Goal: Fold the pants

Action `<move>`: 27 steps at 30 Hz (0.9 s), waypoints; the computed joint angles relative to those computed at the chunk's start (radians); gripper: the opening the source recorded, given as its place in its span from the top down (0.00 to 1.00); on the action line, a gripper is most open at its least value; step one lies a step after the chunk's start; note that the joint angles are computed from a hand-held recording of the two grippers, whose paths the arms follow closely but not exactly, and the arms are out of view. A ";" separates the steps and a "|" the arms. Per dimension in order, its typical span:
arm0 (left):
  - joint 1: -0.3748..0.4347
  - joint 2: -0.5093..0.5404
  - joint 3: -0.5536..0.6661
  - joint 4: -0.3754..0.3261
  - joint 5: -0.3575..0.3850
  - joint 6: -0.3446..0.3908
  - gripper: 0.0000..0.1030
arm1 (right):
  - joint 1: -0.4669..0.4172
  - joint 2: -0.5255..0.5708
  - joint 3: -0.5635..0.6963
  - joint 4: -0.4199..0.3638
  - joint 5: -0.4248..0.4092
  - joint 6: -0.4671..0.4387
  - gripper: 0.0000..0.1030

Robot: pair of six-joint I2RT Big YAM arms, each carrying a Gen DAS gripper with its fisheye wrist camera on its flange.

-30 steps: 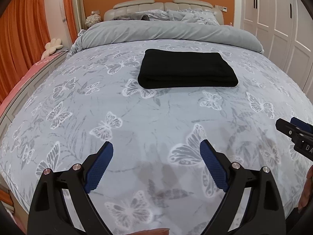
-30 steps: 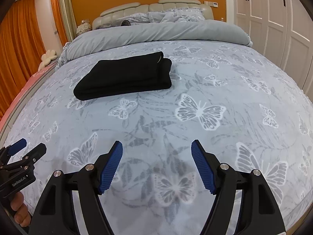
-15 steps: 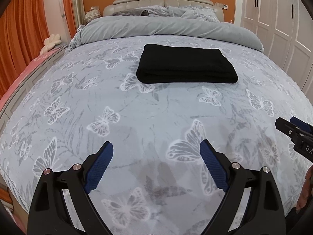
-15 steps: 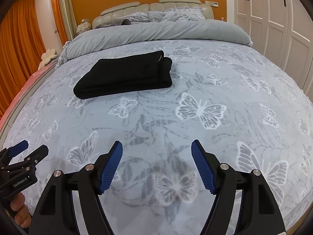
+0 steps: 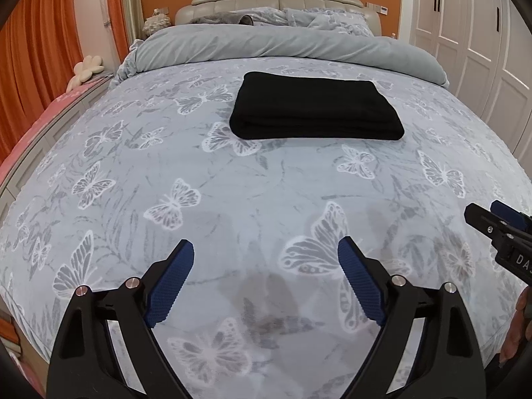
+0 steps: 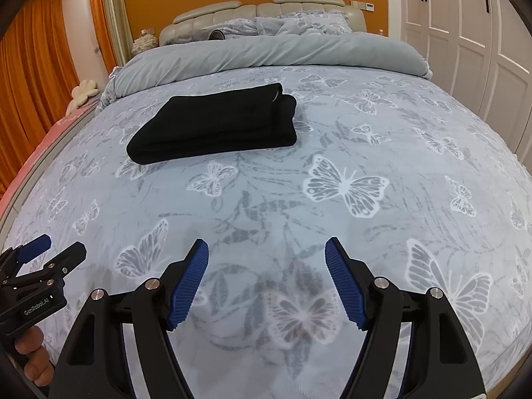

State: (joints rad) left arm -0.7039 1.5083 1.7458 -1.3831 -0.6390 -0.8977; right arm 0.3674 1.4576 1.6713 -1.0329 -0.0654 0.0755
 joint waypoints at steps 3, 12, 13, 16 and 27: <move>-0.006 0.004 0.005 0.002 -0.021 0.012 0.18 | 0.000 0.002 0.006 -0.003 -0.001 -0.002 0.32; -0.017 0.020 0.027 -0.004 -0.047 0.016 0.19 | 0.005 0.001 -0.007 0.000 -0.004 -0.014 0.32; -0.019 0.021 0.028 -0.001 -0.050 0.018 0.19 | 0.006 0.001 -0.006 -0.001 -0.002 -0.013 0.32; -0.020 0.025 0.035 0.001 -0.048 0.020 0.19 | 0.008 0.001 -0.004 -0.005 -0.002 -0.013 0.32; -0.019 0.055 0.073 -0.056 -0.046 -0.019 0.19 | 0.013 0.005 0.001 -0.011 0.001 -0.015 0.32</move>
